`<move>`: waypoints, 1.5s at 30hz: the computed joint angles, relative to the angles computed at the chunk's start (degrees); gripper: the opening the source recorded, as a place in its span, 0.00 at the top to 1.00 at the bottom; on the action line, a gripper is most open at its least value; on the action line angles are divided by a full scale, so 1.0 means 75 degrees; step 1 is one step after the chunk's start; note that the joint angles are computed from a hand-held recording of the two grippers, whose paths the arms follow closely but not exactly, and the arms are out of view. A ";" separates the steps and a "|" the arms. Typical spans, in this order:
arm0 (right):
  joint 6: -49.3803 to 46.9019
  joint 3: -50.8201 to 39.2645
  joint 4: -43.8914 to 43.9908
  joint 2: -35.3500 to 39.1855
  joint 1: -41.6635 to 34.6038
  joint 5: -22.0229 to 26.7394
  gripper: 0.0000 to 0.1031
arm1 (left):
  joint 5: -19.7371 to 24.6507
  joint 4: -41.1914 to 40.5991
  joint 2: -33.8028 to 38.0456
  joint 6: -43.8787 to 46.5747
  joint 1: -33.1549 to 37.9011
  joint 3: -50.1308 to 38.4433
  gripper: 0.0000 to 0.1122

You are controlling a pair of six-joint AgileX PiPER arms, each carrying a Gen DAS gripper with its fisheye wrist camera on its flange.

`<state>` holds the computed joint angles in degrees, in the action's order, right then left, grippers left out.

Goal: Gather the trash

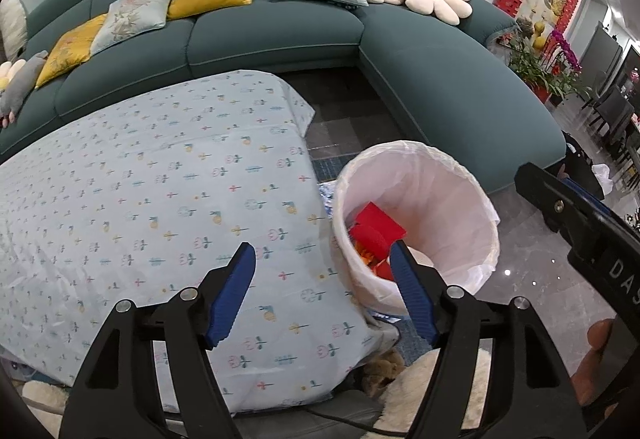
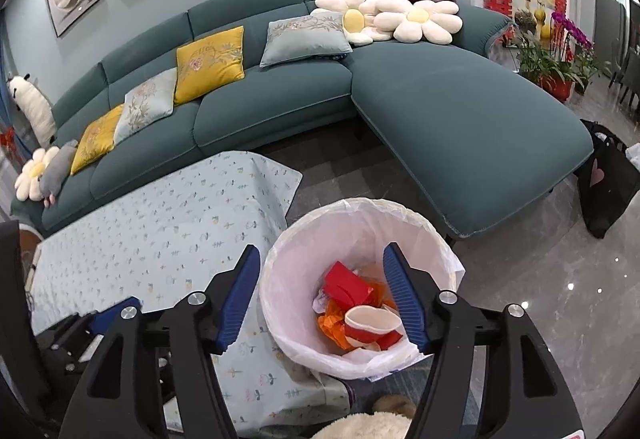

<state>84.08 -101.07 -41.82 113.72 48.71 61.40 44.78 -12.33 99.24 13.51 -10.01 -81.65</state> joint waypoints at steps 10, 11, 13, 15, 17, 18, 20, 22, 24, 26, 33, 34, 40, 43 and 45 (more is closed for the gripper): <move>-0.0220 -0.0360 0.0004 0.0381 0.0488 0.0567 0.25 | -0.0387 0.0126 -0.0505 0.0296 0.0414 0.0821 0.35; -0.0262 -0.0403 0.0005 0.0414 0.0530 0.0617 0.23 | -0.0449 0.0162 -0.0570 0.0273 0.0430 0.0920 0.33; -0.0319 -0.0424 -0.0027 0.0449 0.0637 0.0719 0.23 | -0.0579 0.0209 -0.0703 0.0269 0.0472 0.1131 0.32; -0.0418 -0.0479 -0.0012 0.0496 0.0736 0.0799 0.18 | -0.0631 0.0225 -0.0774 0.0311 0.0508 0.1244 0.30; -0.0463 -0.0475 0.0005 0.0518 0.0826 0.0824 0.18 | -0.0730 0.0300 -0.0859 0.0304 0.0509 0.1381 0.28; -0.0467 -0.0472 -0.0004 0.0527 0.0859 0.0843 0.18 | -0.0784 0.0336 -0.0919 0.0312 0.0519 0.1472 0.28; -0.0511 -0.0497 0.0014 0.0574 0.0910 0.0912 0.18 | -0.0835 0.0366 -0.0971 0.0323 0.0537 0.1578 0.28; -0.0488 -0.0414 0.0055 0.0572 0.0953 0.0890 0.17 | -0.0878 0.0390 -0.1031 0.0320 0.0560 0.1709 0.28; -0.0456 -0.0278 0.0159 0.0533 0.0950 0.0736 0.12 | -0.0913 0.0405 -0.1088 0.0326 0.0573 0.1825 0.28; -0.0316 -0.0128 0.0118 0.0508 0.1001 0.0654 0.12 | -0.0995 0.0419 -0.1135 0.0349 0.0588 0.1949 0.28; 0.0263 0.0520 -0.0072 0.0378 0.1149 0.0206 0.12 | -0.1294 0.0522 -0.1227 0.0262 0.0558 0.2289 0.22; 0.0336 0.0612 -0.0087 0.0352 0.1153 0.0152 0.12 | -0.1332 0.0533 -0.1244 0.0263 0.0553 0.2333 0.22; 0.0702 0.0798 -0.0234 0.0324 0.1241 0.0321 0.12 | -0.1507 0.0716 -0.1283 0.0110 0.0417 0.2461 0.20; 0.0819 0.0845 -0.0282 0.0312 0.1261 0.0475 0.12 | -0.1581 0.0812 -0.1299 0.0040 0.0345 0.2522 0.20; 0.0945 0.0992 -0.0310 0.0249 0.1267 0.0476 0.12 | -0.1628 0.0895 -0.1296 -0.0029 0.0310 0.2553 0.20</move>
<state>91.17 -93.62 -44.14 115.59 58.21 64.97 32.56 -5.61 89.52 13.29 -7.69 -62.51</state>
